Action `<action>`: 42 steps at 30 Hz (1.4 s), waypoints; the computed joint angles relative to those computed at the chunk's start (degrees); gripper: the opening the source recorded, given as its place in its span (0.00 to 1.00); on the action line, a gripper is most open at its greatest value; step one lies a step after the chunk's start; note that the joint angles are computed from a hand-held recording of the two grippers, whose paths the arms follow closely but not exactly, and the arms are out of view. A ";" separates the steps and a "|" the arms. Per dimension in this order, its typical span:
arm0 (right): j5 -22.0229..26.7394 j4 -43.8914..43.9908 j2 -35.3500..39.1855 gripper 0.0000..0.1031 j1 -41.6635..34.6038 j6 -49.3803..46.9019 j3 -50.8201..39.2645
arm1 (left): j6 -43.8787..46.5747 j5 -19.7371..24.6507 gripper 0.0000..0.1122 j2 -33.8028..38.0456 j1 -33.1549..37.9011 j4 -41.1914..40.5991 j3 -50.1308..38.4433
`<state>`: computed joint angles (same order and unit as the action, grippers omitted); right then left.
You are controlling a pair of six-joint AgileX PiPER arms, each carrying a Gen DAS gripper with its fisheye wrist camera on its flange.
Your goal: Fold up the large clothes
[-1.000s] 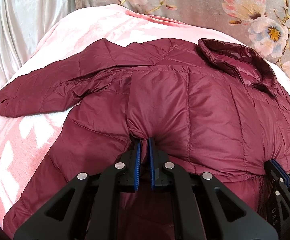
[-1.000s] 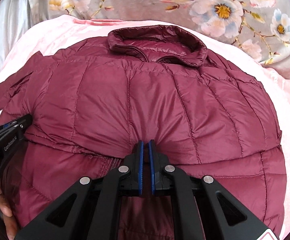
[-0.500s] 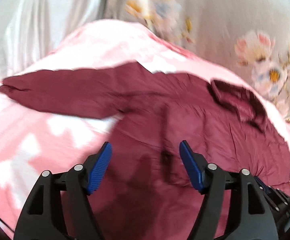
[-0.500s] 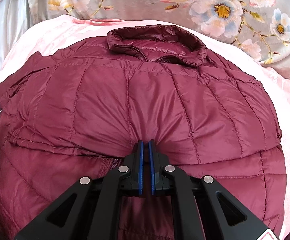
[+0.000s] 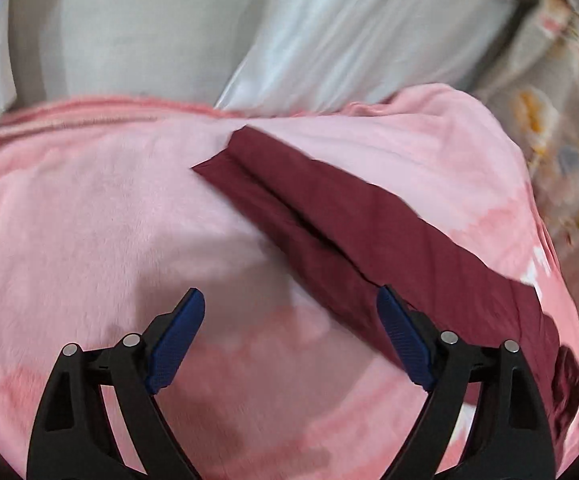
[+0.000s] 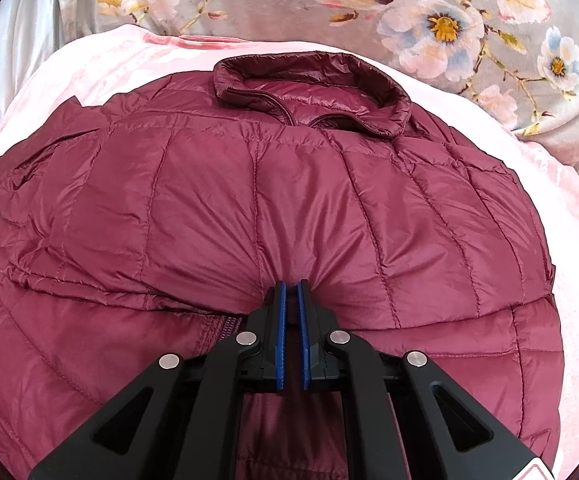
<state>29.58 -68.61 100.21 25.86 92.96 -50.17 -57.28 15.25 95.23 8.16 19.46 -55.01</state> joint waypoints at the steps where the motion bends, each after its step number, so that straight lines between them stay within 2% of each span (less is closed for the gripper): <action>1: 0.56 0.15 0.20 0.07 0.28 -0.20 -0.25 | 5.40 -1.33 0.66 1.46 1.19 -5.47 -0.57; 2: 1.27 0.37 0.38 0.07 0.64 -0.36 -0.52 | 8.60 -1.28 0.59 3.05 1.53 -8.66 -1.65; 3: 2.07 0.52 0.53 0.07 0.99 -0.48 -0.75 | 9.99 -1.02 0.48 4.29 1.35 -9.55 -2.70; 5: 3.96 0.71 0.79 0.10 1.83 -0.38 -1.16 | 10.90 -1.18 0.22 5.47 0.51 -9.04 -4.16; 6: 5.41 0.70 0.92 0.11 2.44 -0.01 -1.38 | 14.32 -1.09 0.02 5.95 -0.45 -12.15 -5.19; 8: 7.90 0.15 0.63 0.26 3.48 1.34 -1.29 | 14.35 -0.05 0.02 4.58 -2.11 -11.50 -5.99; 11: 8.08 -4.86 -4.10 0.39 5.63 8.43 3.20 | 4.04 1.10 0.00 -0.70 -7.56 0.88 -6.01; 13: 9.28 -6.43 -8.20 0.45 8.23 12.83 6.47 | 0.61 3.51 0.00 -4.11 -12.55 5.98 -7.67; 17: 9.40 -7.31 -17.44 0.48 12.60 19.16 13.91 | -5.61 10.14 0.00 -8.25 -26.40 15.99 -14.46; 21: 13.74 -5.83 -25.49 0.53 17.57 22.52 20.79 | -7.16 16.84 0.00 -4.66 -41.70 21.88 -25.80; 26: 14.67 -1.85 -36.53 0.54 17.67 22.64 29.57 | 2.60 23.63 0.01 11.57 -56.94 15.61 -46.90; 30: 13.78 -0.29 -42.22 0.54 14.86 21.23 34.26 | 8.36 27.03 0.04 23.71 -62.25 7.77 -58.00; 31: 11.86 0.02 -43.75 0.54 12.23 19.60 35.31 | 10.15 27.79 0.06 26.90 -62.91 4.72 -60.33; 32: 10.66 0.15 -44.68 0.55 10.64 18.62 35.93 | 10.84 28.74 0.12 29.38 -63.42 2.55 -61.80; 33: 8.74 0.22 -45.50 0.55 8.24 17.21 36.42 | 9.94 28.98 0.35 30.43 -63.86 1.70 -61.45; 34: 6.90 0.27 -46.07 0.56 6.05 15.80 36.57 | 8.70 26.98 0.57 29.90 -63.83 1.47 -58.80; 35: 5.18 0.31 -46.62 0.58 4.17 14.45 36.64 | 6.43 23.02 0.61 27.97 -63.71 2.05 -53.87; 37: 2.76 -0.19 -46.61 0.60 1.78 12.84 36.00 | 1.35 15.55 0.62 22.69 -62.85 4.98 -43.38; 39: -0.11 -0.88 -45.81 0.61 -0.85 11.31 34.94 | -3.11 11.91 0.64 18.16 -61.52 9.06 -36.61; 41: -5.93 -1.46 -43.98 0.61 -5.49 9.37 33.12 | -9.16 8.62 0.64 12.87 -58.88 13.25 -29.42; 42: -8.12 -1.55 -43.20 0.61 -7.05 8.77 32.41 | -9.76 7.57 0.64 10.97 -56.70 12.73 -27.09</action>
<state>21.46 -70.17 57.02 18.82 101.73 -17.76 -67.05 22.83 106.20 -48.54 32.19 -82.11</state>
